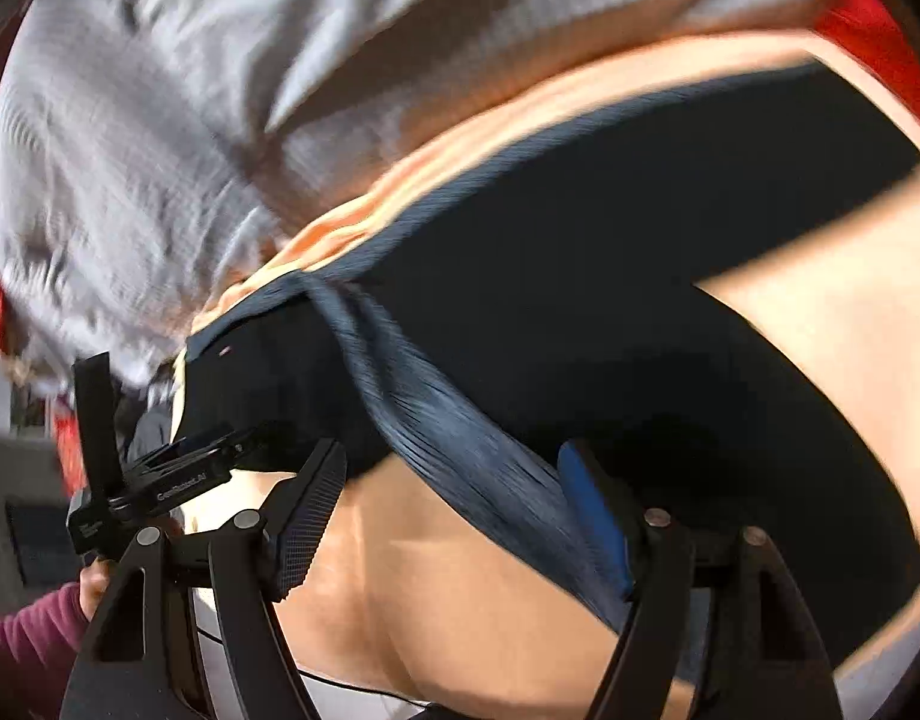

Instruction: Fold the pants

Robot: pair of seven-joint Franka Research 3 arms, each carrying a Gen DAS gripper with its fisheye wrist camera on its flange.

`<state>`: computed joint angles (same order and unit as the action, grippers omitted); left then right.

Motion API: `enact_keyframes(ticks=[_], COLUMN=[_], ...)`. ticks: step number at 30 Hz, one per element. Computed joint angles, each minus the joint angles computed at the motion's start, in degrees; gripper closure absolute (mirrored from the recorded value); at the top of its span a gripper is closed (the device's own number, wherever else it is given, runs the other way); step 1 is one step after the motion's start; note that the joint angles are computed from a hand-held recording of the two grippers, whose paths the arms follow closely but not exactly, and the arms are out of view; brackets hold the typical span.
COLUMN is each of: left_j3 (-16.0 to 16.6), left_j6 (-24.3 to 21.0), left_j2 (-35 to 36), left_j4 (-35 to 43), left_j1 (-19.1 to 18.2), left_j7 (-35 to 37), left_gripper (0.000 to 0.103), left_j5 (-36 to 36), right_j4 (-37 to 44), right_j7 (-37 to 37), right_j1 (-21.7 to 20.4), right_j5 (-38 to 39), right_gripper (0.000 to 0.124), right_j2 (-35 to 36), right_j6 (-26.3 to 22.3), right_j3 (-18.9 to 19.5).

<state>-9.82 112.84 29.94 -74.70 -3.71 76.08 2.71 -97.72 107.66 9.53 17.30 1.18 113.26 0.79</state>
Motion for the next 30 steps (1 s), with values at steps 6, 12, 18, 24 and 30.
enact_keyframes(ticks=[6, 12, 18, 24, 30], left_j3=[-2.6, -2.2, -2.2, -3.3, -4.2], left_j6=[3.0, 6.0, 6.5, 6.0, 4.1], left_j2=[-3.5, -9.1, -11.0, -9.6, -6.5], left_j4=[-4.6, -13.3, -17.0, -16.6, -12.8], left_j1=[-1.3, -0.5, -1.6, -5.0, -9.0], left_j7=[3.4, 7.0, 4.8, -1.7, -9.3], left_gripper=[0.025, 0.025, 0.025, 0.025, 0.025], left_j5=[-2.8, -4.6, -5.9, -5.8, -4.6], right_j4=[-16.3, -27.9, -32.3, -34.8, -35.2], right_j7=[8.3, 14.5, 15.1, 8.8, -3.5], right_j1=[-2.1, -6.8, -10.0, -11.6, -11.2], right_j5=[-5.3, -8.2, -9.7, -7.4, 0.5], right_gripper=[0.047, 0.047, 0.047, 0.047, 0.050], right_j2=[-15.1, -28.7, -35.3, -36.5, -34.8], right_j6=[3.4, 1.2, -2.4, -4.0, -5.0], right_j3=[0.0, 0.1, -0.4, -3.8, -8.0])
